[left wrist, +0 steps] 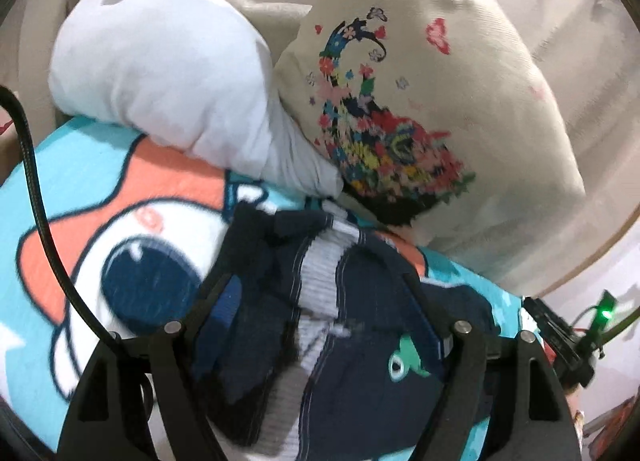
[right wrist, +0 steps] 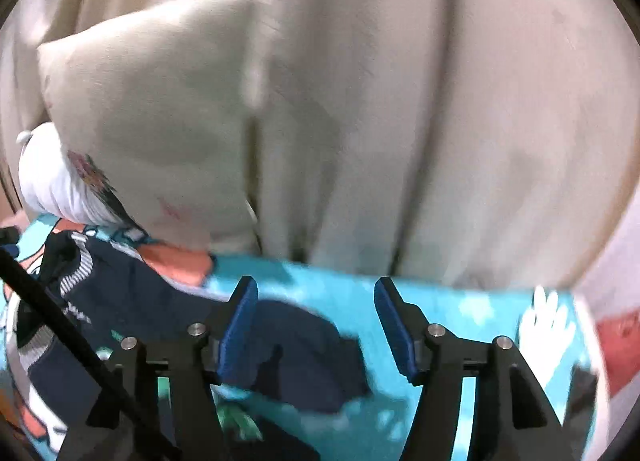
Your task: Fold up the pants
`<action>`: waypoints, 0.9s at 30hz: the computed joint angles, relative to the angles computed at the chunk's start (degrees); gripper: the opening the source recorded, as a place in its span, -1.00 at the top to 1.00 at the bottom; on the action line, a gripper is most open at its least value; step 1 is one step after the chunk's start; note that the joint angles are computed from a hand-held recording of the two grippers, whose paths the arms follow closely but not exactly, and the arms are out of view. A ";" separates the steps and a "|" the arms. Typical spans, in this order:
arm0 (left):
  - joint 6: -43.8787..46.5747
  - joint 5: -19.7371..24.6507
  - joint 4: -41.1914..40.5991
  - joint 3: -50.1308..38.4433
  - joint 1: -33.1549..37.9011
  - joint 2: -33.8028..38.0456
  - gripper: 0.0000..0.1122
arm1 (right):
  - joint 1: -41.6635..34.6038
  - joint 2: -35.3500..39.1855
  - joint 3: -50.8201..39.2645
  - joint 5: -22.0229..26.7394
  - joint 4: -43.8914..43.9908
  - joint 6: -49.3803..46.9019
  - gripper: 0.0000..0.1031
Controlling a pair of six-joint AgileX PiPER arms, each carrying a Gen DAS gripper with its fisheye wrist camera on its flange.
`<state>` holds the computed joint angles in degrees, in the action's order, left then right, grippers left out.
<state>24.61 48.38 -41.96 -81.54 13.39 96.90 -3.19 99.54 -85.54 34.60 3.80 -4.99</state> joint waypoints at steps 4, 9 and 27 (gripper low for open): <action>3.89 -3.82 -1.93 10.21 1.46 -6.06 -0.39 | -7.13 3.09 1.72 3.14 17.96 -9.21 -0.26; 4.16 -4.81 -1.93 16.09 3.82 -8.67 -0.39 | -9.80 9.87 1.59 6.02 32.93 -13.14 0.77; 3.61 -8.56 1.27 19.21 6.24 -2.49 -0.48 | -13.27 -13.36 27.03 -3.42 39.13 -18.18 -0.13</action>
<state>28.22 39.82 -40.69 -62.33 19.62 94.41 -16.46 86.17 -58.52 31.18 42.93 -23.18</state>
